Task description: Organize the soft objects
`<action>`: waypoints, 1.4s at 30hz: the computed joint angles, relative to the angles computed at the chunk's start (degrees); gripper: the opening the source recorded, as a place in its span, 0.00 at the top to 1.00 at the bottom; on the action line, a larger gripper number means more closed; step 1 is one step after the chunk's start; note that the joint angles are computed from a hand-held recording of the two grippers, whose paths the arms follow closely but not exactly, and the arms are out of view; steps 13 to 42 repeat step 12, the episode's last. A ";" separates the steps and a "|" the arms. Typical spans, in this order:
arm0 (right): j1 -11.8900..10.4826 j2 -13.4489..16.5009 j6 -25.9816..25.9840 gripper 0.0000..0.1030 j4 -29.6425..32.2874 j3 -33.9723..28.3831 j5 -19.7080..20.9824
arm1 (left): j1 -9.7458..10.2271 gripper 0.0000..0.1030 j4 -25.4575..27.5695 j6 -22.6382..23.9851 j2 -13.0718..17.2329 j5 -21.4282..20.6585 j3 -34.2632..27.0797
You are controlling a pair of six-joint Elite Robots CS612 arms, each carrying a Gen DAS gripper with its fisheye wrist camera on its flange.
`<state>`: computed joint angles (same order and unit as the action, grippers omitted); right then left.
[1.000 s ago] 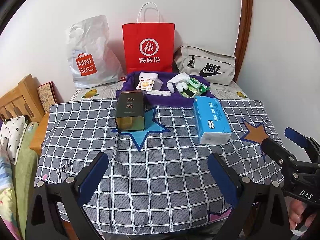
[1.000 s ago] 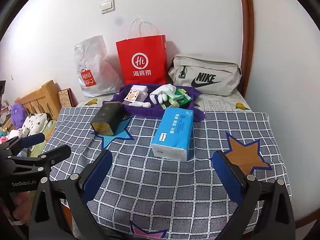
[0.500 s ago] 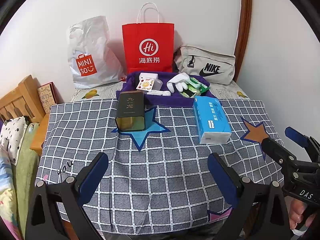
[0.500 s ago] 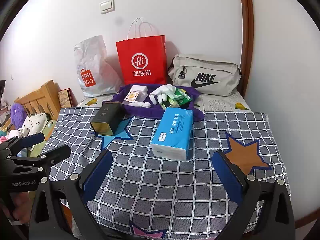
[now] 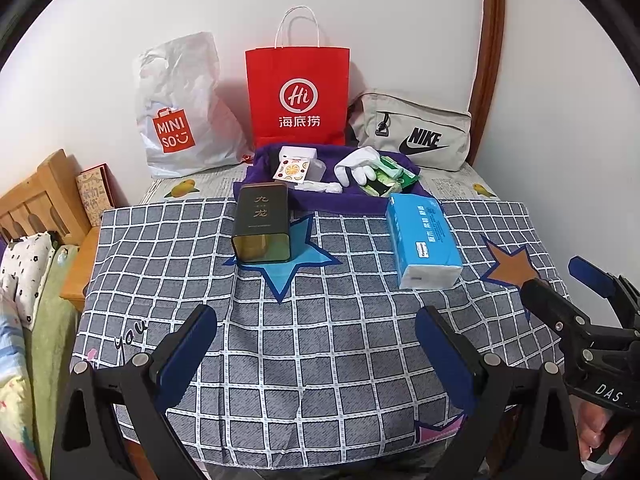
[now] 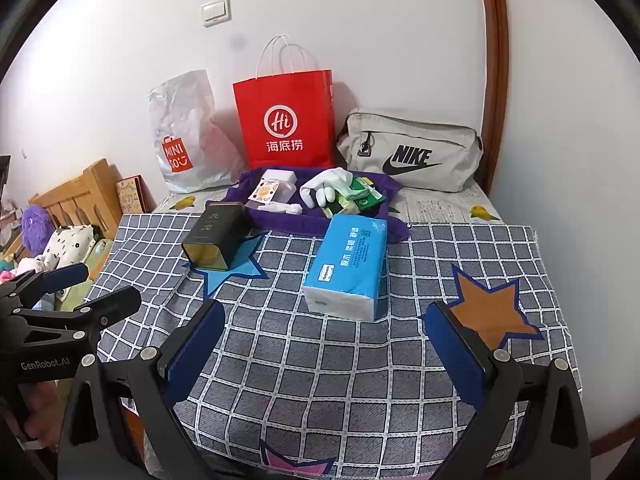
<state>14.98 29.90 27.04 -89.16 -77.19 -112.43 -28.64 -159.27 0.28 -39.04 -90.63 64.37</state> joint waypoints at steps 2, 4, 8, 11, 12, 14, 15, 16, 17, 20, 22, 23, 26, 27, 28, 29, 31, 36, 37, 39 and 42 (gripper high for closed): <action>0.00 0.00 -0.07 0.04 0.03 0.00 -0.03 | 0.01 0.03 0.02 -0.03 0.00 -0.06 -0.02; 0.02 -0.01 -0.02 0.04 0.01 0.02 -0.03 | 0.01 0.03 0.01 -0.02 -0.01 -0.06 -0.01; 0.04 0.00 -0.04 0.04 -0.08 0.06 -0.01 | 0.01 0.03 0.04 -0.02 -0.02 -0.07 0.00; 0.02 0.10 -0.26 0.04 -0.02 -0.01 0.07 | 0.02 0.03 -0.18 -0.21 0.00 -0.03 0.03; 0.01 0.11 -0.27 0.04 -0.04 0.02 0.14 | 0.05 0.03 -0.35 -0.34 -0.01 -0.16 0.08; 0.01 0.11 -0.27 0.04 -0.04 0.02 0.14 | 0.05 0.03 -0.35 -0.34 -0.01 -0.16 0.08; 0.01 0.11 -0.27 0.04 -0.04 0.02 0.14 | 0.05 0.03 -0.35 -0.34 -0.01 -0.16 0.08; 0.01 0.11 -0.27 0.04 -0.04 0.02 0.14 | 0.05 0.03 -0.35 -0.34 -0.01 -0.16 0.08; 0.01 0.11 -0.27 0.04 -0.04 0.02 0.14 | 0.05 0.03 -0.35 -0.34 -0.01 -0.16 0.08; 0.01 0.11 -0.27 0.04 -0.04 0.02 0.14 | 0.05 0.03 -0.35 -0.34 -0.01 -0.16 0.08; 0.01 0.11 -0.27 0.04 -0.04 0.02 0.14 | 0.05 0.03 -0.35 -0.34 -0.01 -0.16 0.08; 0.01 0.11 -0.27 0.04 -0.04 0.02 0.14 | 0.05 0.03 -0.35 -0.34 -0.01 -0.16 0.08; 0.01 0.11 -0.27 0.04 -0.04 0.02 0.14 | 0.05 0.03 -0.35 -0.34 -0.01 -0.16 0.08; 0.01 0.11 -0.27 0.04 -0.04 0.02 0.14 | 0.05 0.03 -0.35 -0.34 -0.01 -0.16 0.08; 0.01 0.11 -0.27 0.04 -0.04 0.02 0.14 | 0.05 0.03 -0.35 -0.34 -0.01 -0.16 0.08; 0.01 0.11 -0.27 0.04 -0.04 0.02 0.14 | 0.05 0.03 -0.35 -0.34 -0.01 -0.16 0.08; 0.01 0.11 -0.27 0.04 -0.04 0.02 0.14 | 0.05 0.03 -0.35 -0.34 -0.01 -0.16 0.08; 0.01 0.11 -0.27 0.04 -0.04 0.02 0.14 | 0.05 0.03 -0.35 -0.34 -0.01 -0.16 0.08; 0.01 0.11 -0.27 0.04 -0.04 0.02 0.14 | 0.05 0.03 -0.35 -0.34 -0.01 -0.16 0.08; 0.01 0.11 -0.27 0.04 -0.04 0.02 0.14 | 0.05 0.03 -0.35 -0.34 -0.01 -0.16 0.08; 0.01 0.11 -0.27 0.04 -0.04 0.02 0.14 | 0.05 0.03 -0.35 -0.34 -0.01 -0.16 0.08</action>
